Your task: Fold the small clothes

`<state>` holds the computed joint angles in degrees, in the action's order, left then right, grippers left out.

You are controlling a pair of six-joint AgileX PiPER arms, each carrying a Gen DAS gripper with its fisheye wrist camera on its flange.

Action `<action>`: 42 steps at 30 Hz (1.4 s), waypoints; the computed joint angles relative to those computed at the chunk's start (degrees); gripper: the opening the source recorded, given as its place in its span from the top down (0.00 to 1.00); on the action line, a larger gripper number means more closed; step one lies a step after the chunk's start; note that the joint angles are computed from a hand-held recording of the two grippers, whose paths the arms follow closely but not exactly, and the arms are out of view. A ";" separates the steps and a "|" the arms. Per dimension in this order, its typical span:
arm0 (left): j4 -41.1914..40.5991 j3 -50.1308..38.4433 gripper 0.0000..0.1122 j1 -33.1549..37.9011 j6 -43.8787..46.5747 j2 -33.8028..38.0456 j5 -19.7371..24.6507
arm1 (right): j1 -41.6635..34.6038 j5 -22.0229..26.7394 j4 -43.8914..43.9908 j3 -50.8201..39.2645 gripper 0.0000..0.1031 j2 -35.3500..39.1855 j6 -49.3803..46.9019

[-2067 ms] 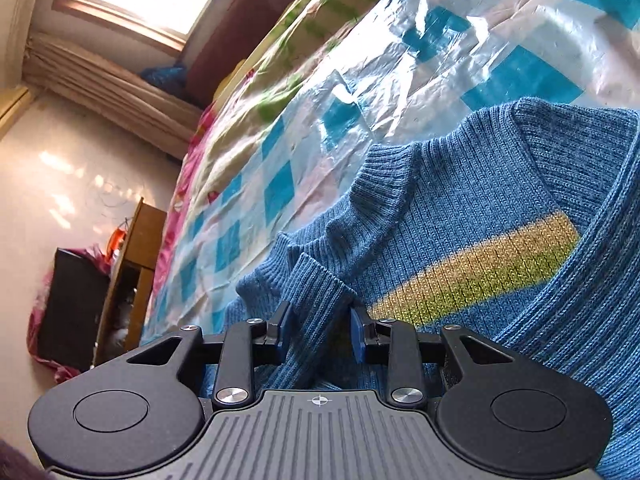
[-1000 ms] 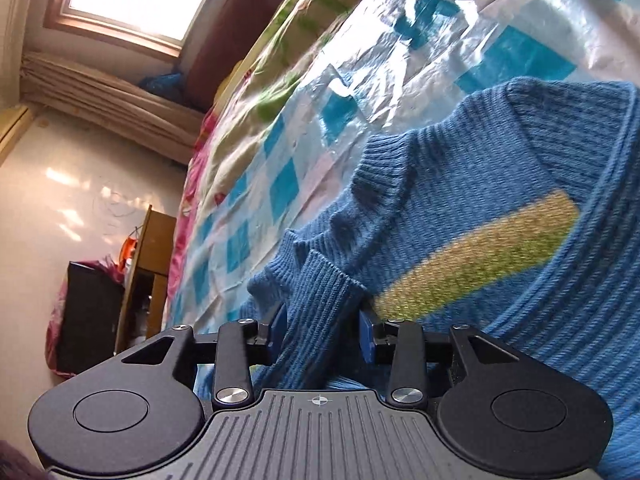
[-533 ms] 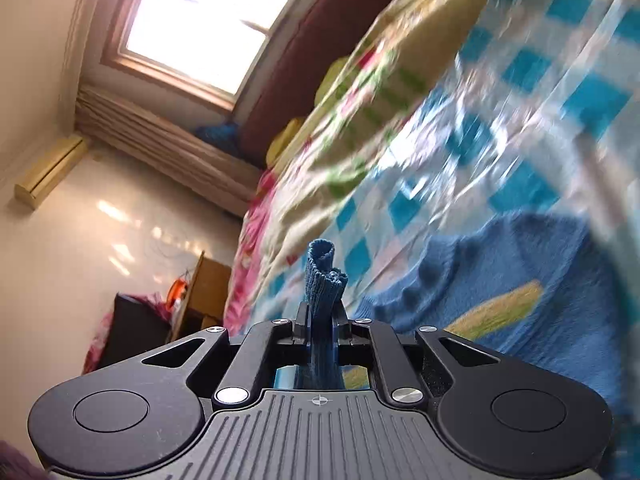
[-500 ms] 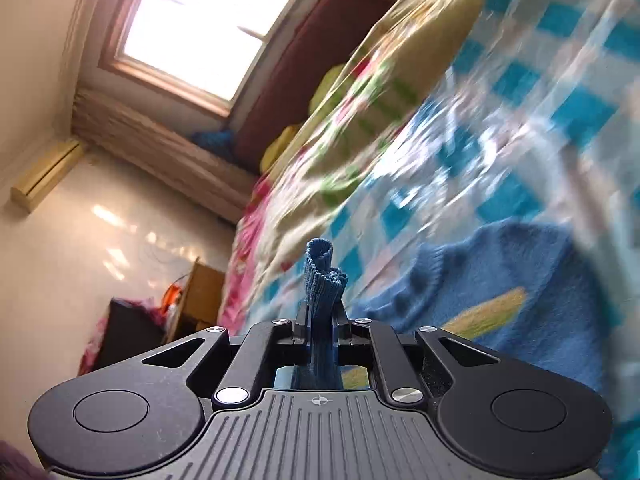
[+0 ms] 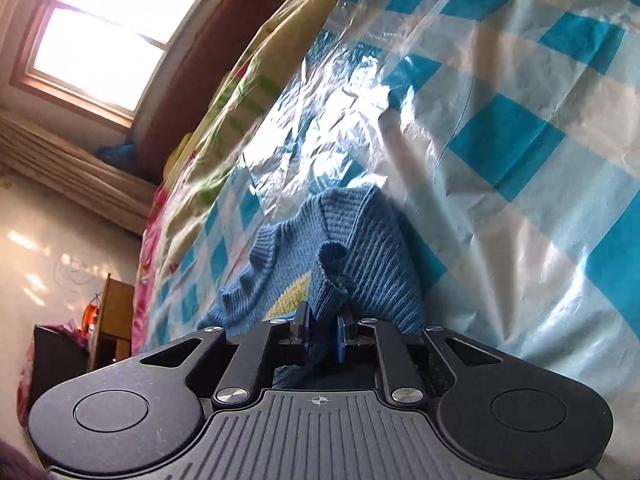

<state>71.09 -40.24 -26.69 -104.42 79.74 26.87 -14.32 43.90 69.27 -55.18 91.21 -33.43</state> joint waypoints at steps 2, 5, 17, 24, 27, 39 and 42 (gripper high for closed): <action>0.15 0.11 0.34 0.23 -0.57 -0.03 0.59 | 0.55 -1.06 -2.41 0.29 0.85 -0.84 1.69; -0.15 0.05 0.34 0.17 -0.86 0.02 2.30 | 1.15 -2.20 -5.93 0.57 0.85 -1.14 3.44; 7.84 1.62 0.34 -4.71 -7.84 -2.67 8.77 | 8.60 -13.91 -21.79 1.77 0.80 -9.83 7.33; 5.87 -1.84 0.34 -1.61 -0.79 0.39 -0.19 | 16.77 -8.54 -13.61 -3.91 0.80 -1.69 -4.62; -7.84 -4.41 0.34 1.91 12.36 3.70 -1.15 | 18.51 -8.30 -19.02 -6.91 0.82 2.46 0.75; -36.88 2.15 0.34 2.06 42.22 -16.88 6.14 | 7.69 10.42 -21.89 0.25 0.75 -11.81 -6.60; -44.75 3.63 0.34 -0.26 50.09 -26.31 14.63 | 2.99 19.63 -24.16 3.10 0.74 -17.50 -9.98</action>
